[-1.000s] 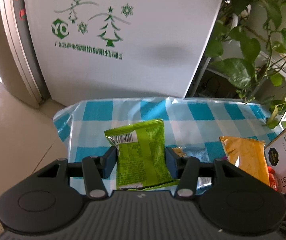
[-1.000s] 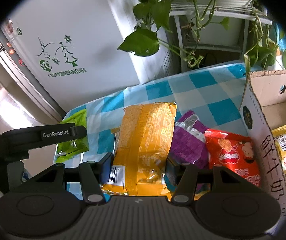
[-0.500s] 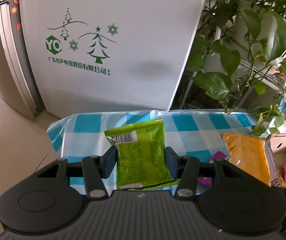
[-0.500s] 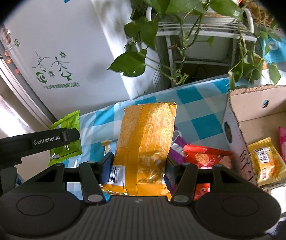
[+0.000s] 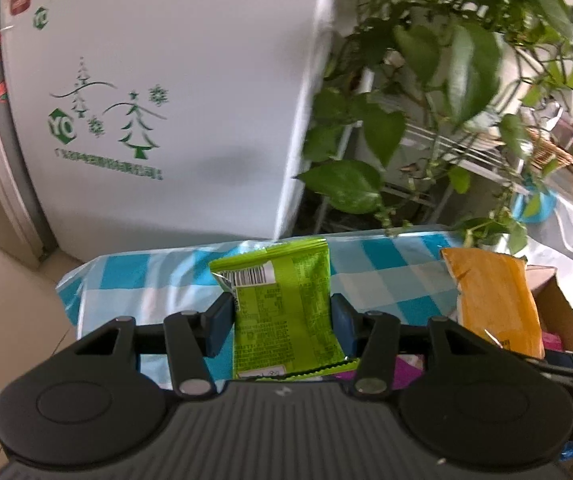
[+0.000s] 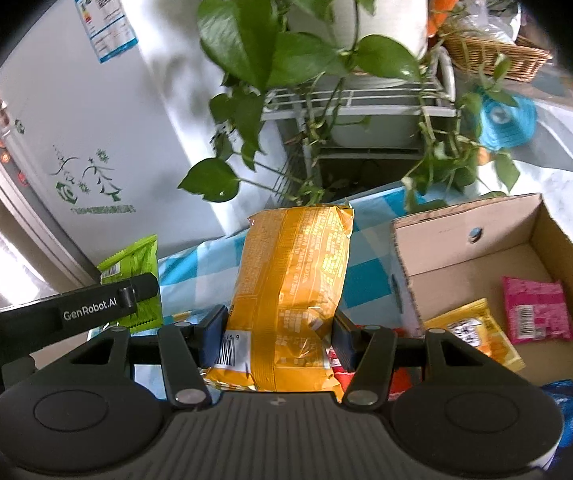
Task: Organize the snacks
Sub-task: 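Carry green and orange bags into the cardboard box and open both tools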
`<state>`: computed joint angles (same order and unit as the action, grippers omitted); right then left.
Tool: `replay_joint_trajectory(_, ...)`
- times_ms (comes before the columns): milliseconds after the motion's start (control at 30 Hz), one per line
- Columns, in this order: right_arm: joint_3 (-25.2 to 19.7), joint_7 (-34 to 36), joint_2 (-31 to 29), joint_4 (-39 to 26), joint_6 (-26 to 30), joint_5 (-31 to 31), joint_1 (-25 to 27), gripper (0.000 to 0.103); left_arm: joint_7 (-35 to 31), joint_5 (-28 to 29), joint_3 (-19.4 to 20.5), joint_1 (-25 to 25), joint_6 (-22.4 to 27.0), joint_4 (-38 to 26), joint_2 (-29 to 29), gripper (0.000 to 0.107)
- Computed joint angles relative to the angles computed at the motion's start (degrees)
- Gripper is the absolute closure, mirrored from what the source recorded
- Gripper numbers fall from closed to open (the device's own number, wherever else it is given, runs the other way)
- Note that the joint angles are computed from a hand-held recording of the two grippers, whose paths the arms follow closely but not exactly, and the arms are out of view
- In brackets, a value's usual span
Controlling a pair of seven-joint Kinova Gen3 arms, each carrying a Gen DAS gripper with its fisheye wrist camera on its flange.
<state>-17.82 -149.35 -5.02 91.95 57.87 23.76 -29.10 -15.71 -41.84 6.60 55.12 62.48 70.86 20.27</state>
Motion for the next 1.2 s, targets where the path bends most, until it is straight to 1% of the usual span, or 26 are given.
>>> replay_joint_trajectory(200, 0.6, 0.6, -2.1, 0.9, 0.1, -0.7, 1.4, 0.042, -1.1, 0.3, 0.2, 1.0, -1.3, -1.7, 1.2, 0.056)
replay_joint_trajectory(467, 0.4, 1.7, -6.6, 2.6, 0.3, -1.6, 6.4, 0.042, -4.1, 0.6, 0.0, 2.9, -4.5, -3.3, 2.5, 0.056)
replay_joint_trajectory(633, 0.8, 3.6, -9.4, 3.6, -0.1, -3.5, 9.8, 0.042, -6.8, 2.2, -0.2, 3.8, -7.3, -4.7, 3.6, 0.056)
replay_joint_trajectory(800, 0.3, 4.8, -11.5, 4.4, 0.5, -4.4, 13.3, 0.042, -9.8, 3.9, -0.3, 4.6, -12.4, -5.1, 4.3, 0.056)
replay_joint_trajectory(933, 0.4, 5.3, -12.8, 5.2, 0.8, -5.2, 15.7, 0.042, -11.9, 5.5, -0.7, 5.5, -15.5, -5.5, 5.1, 0.056)
replay_joint_trajectory(1200, 0.7, 6.4, -14.5, 6.1, 2.3, -6.8, 19.2, 0.042, -16.1, 9.8, -1.0, 6.6, -19.8, -7.0, 7.1, 0.056)
